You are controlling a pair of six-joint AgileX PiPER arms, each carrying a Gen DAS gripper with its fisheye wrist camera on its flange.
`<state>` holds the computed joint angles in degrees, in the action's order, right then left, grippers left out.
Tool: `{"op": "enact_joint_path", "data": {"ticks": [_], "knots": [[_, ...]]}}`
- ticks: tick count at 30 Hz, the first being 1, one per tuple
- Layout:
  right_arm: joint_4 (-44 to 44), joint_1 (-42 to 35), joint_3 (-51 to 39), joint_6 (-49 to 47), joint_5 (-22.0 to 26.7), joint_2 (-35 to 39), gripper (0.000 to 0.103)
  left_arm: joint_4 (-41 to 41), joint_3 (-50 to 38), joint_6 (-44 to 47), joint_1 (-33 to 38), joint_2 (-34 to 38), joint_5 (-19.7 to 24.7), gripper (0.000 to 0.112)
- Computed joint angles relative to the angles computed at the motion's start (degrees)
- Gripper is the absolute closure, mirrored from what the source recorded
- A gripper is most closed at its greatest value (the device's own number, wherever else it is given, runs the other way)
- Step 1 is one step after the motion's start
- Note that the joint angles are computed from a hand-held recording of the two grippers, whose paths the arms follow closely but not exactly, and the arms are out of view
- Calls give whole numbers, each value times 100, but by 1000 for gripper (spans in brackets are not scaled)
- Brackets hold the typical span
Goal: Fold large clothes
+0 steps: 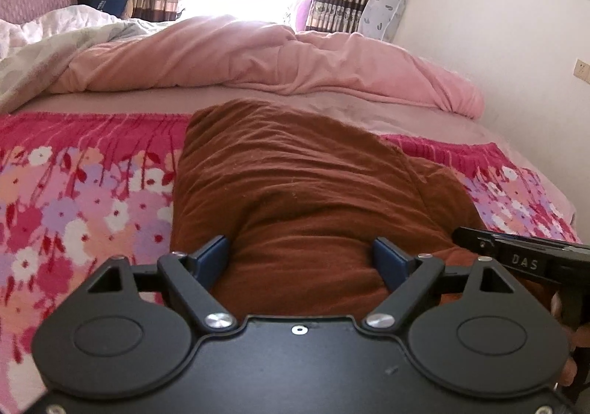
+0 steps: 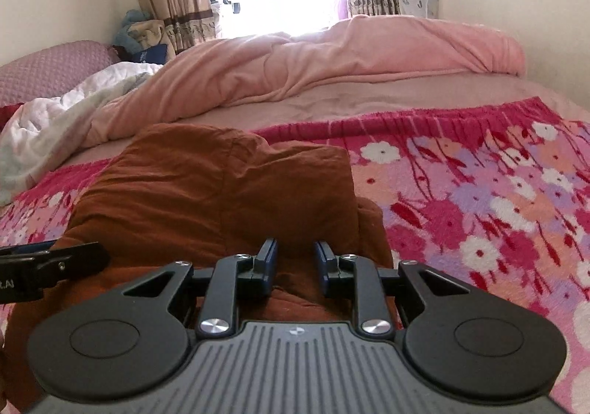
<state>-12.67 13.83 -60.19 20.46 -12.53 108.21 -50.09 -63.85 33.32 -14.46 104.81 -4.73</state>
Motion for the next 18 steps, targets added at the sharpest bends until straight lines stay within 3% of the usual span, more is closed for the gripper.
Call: {"op": "enact_joint_path", "data": {"ticks": [3,5,8,10,15,18], "knots": [[-696,-71,360,661,-73,-498,74,-358,437,208,-83,-557,-61,29],[-574,-82,875,458,-367,-981,72,-151,996,13,-299,-1071,-364,29],[90,11,1841,-268,-856,-1749,72,-682,1841,476,-817,-1695,-981,28],[193,32,2394,-379,-1153,-2097,72,-644,2357,251,-1161,-1957,-1308,28],[1196,148,3160,-1236,-1739,-2211,72,-222,2853,-740,-1507,-1793,-1608,28],[1395,140,3091,-1368,-1696,-2001,72,124,2837,-1115,-1493,-1489,-1792,25]]}}
